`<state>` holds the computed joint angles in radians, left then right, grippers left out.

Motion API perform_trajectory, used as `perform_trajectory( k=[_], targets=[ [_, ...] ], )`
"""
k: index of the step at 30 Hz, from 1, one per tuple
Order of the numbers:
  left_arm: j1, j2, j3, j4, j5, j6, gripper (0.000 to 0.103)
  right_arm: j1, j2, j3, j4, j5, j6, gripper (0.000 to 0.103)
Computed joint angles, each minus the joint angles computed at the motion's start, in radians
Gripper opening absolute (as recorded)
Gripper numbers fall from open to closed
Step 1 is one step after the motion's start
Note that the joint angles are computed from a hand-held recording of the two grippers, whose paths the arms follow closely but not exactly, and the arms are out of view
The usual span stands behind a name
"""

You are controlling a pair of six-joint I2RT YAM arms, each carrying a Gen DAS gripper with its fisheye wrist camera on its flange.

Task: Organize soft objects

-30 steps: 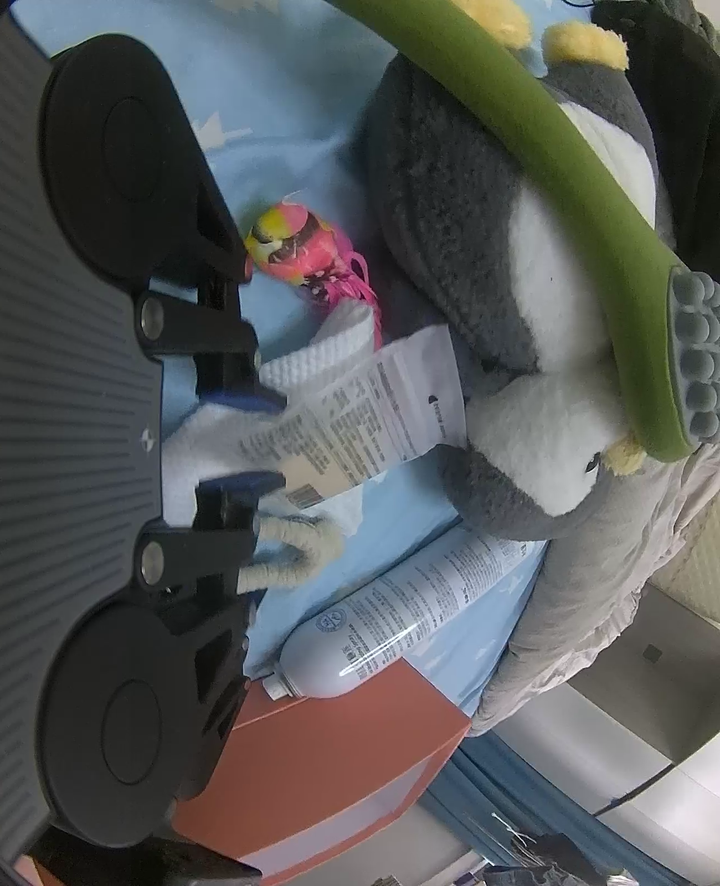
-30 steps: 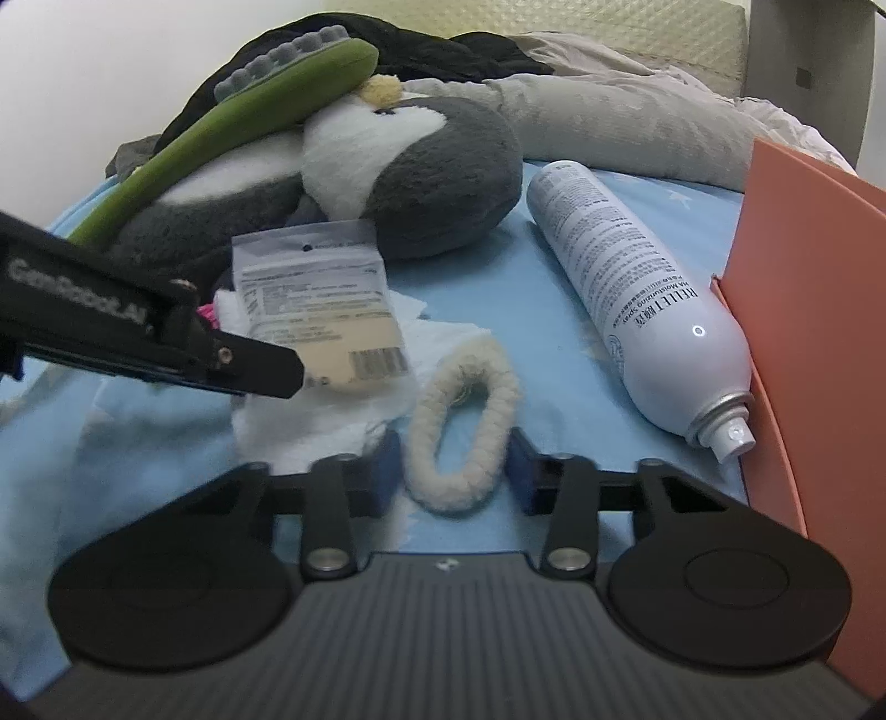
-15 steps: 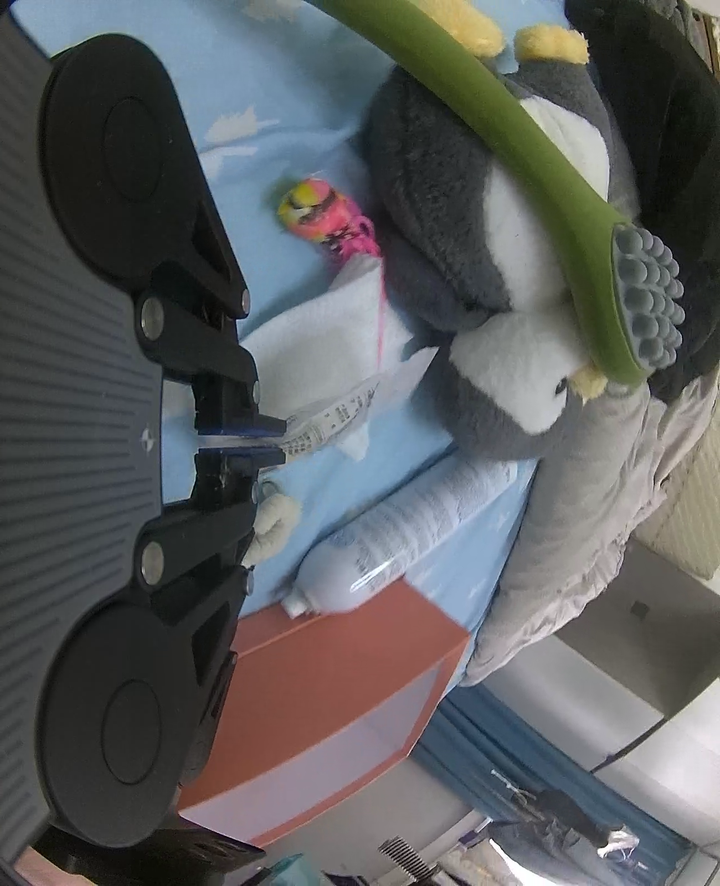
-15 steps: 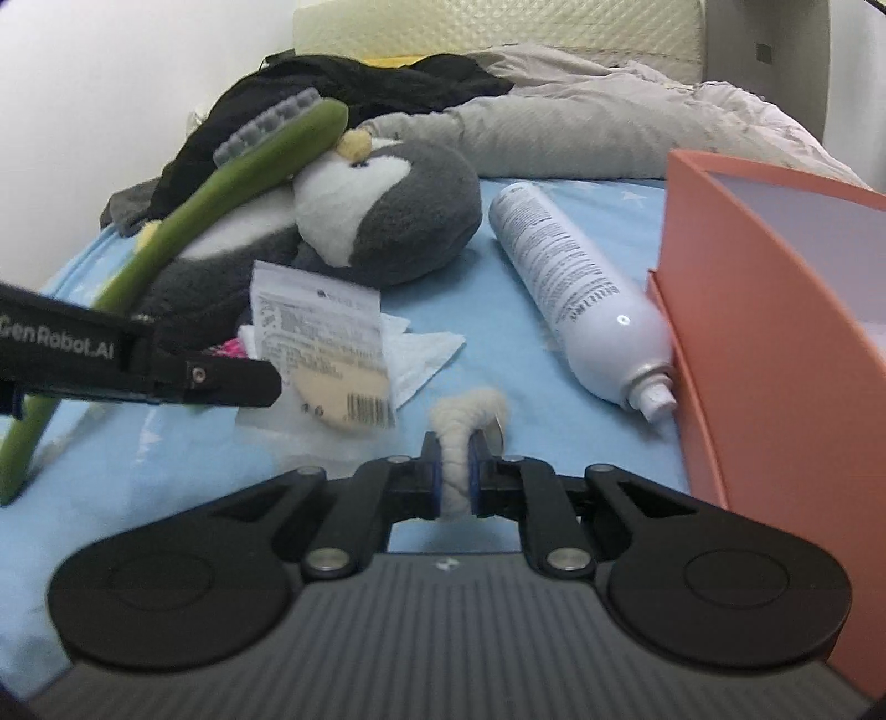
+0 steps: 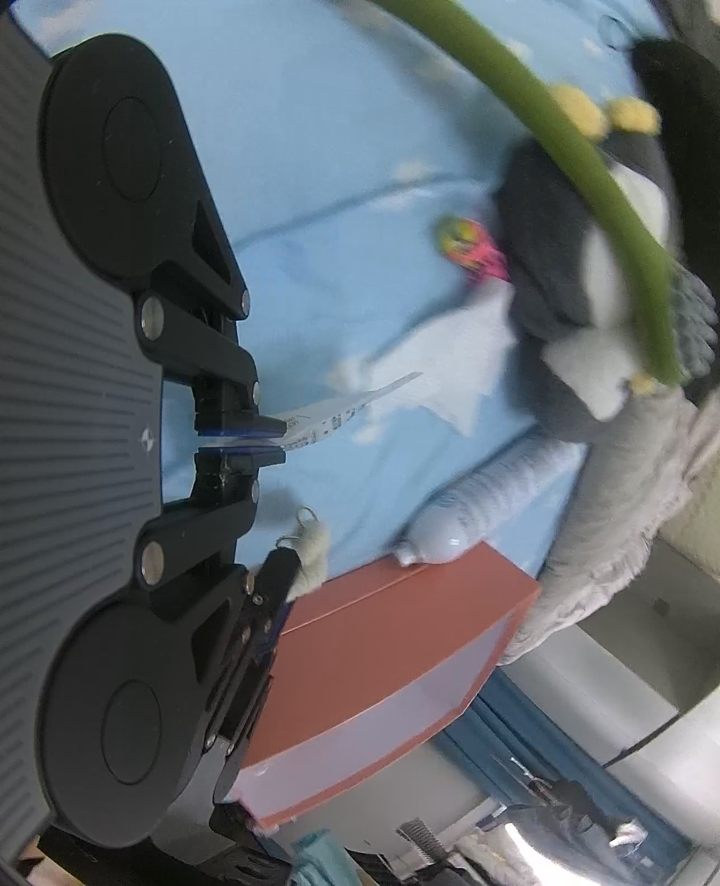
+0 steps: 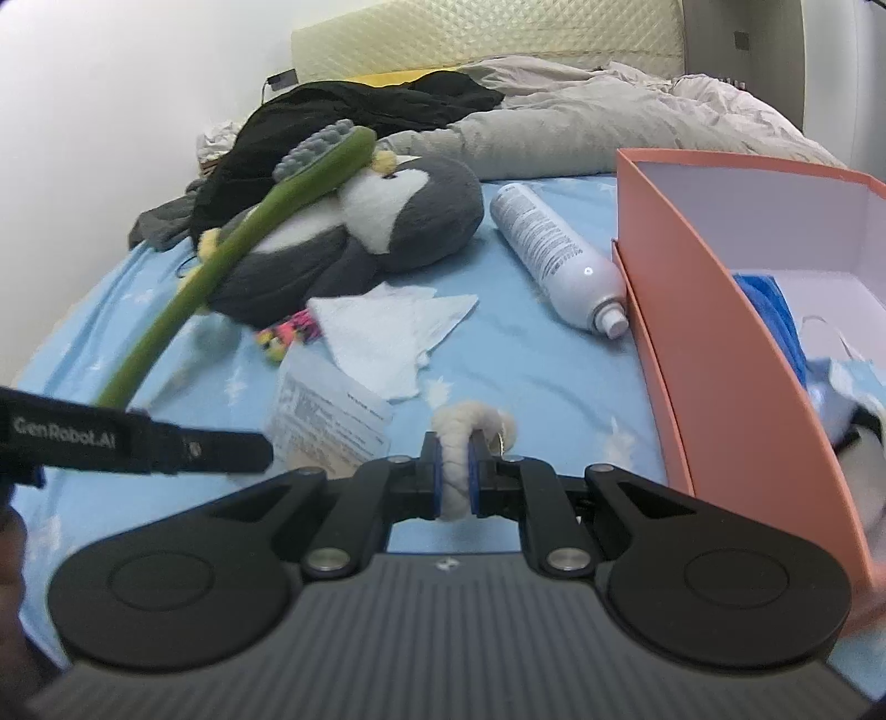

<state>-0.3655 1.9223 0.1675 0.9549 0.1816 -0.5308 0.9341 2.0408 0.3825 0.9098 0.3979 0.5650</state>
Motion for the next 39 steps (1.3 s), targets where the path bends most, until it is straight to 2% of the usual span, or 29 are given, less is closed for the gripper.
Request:
perform_trajectory(
  k=[5, 9, 12, 13, 14, 15, 16, 17, 19, 20, 25, 33, 39],
  targets=[
    [-0.072, -0.065, -0.087, -0.021, -0.070, -0.030, 0.004, 0.085, -0.038, -0.052, -0.048, 0.020, 0.076, 0.013],
    [-0.097, -0.055, -0.085, -0.055, -0.100, -0.042, 0.004, 0.125, 0.014, -0.057, -0.044, 0.038, 0.123, 0.013],
    [-0.119, -0.075, -0.055, -0.145, -0.137, -0.051, 0.006, 0.129, 0.040, -0.055, -0.032, 0.036, 0.142, 0.014],
    [-0.122, -0.079, -0.041, -0.176, -0.146, -0.053, 0.009, 0.126, 0.043, -0.054, -0.029, 0.037, 0.137, 0.016],
    [-0.123, -0.086, -0.031, -0.205, -0.150, -0.060, 0.021, 0.124, 0.042, -0.052, -0.031, 0.038, 0.140, 0.017],
    [-0.117, -0.081, -0.020, -0.219, -0.145, -0.066, 0.042, 0.123, 0.039, -0.052, -0.036, 0.043, 0.145, 0.019],
    [-0.115, -0.082, -0.019, -0.219, -0.144, -0.072, 0.050, 0.120, 0.039, -0.049, -0.039, 0.044, 0.144, 0.025],
    [-0.121, -0.085, -0.024, -0.210, -0.154, -0.079, 0.059, 0.119, 0.043, -0.047, -0.035, 0.045, 0.141, 0.037],
    [-0.140, -0.095, -0.015, -0.226, -0.178, -0.088, 0.063, 0.121, 0.062, -0.048, -0.010, 0.053, 0.139, 0.049],
    [-0.147, -0.091, -0.005, -0.236, -0.185, -0.094, 0.065, 0.118, 0.078, -0.047, 0.011, 0.047, 0.130, 0.049],
    [-0.209, -0.056, 0.049, -0.251, -0.244, -0.119, 0.065, 0.120, 0.118, -0.027, 0.031, 0.051, 0.093, 0.049],
    [-0.277, 0.022, 0.150, -0.307, -0.326, -0.102, 0.065, 0.124, 0.179, -0.012, 0.064, 0.047, 0.056, 0.048],
    [-0.283, 0.087, 0.214, -0.340, -0.315, -0.084, 0.065, 0.130, 0.207, -0.007, 0.096, 0.048, 0.014, 0.034]
  ],
)
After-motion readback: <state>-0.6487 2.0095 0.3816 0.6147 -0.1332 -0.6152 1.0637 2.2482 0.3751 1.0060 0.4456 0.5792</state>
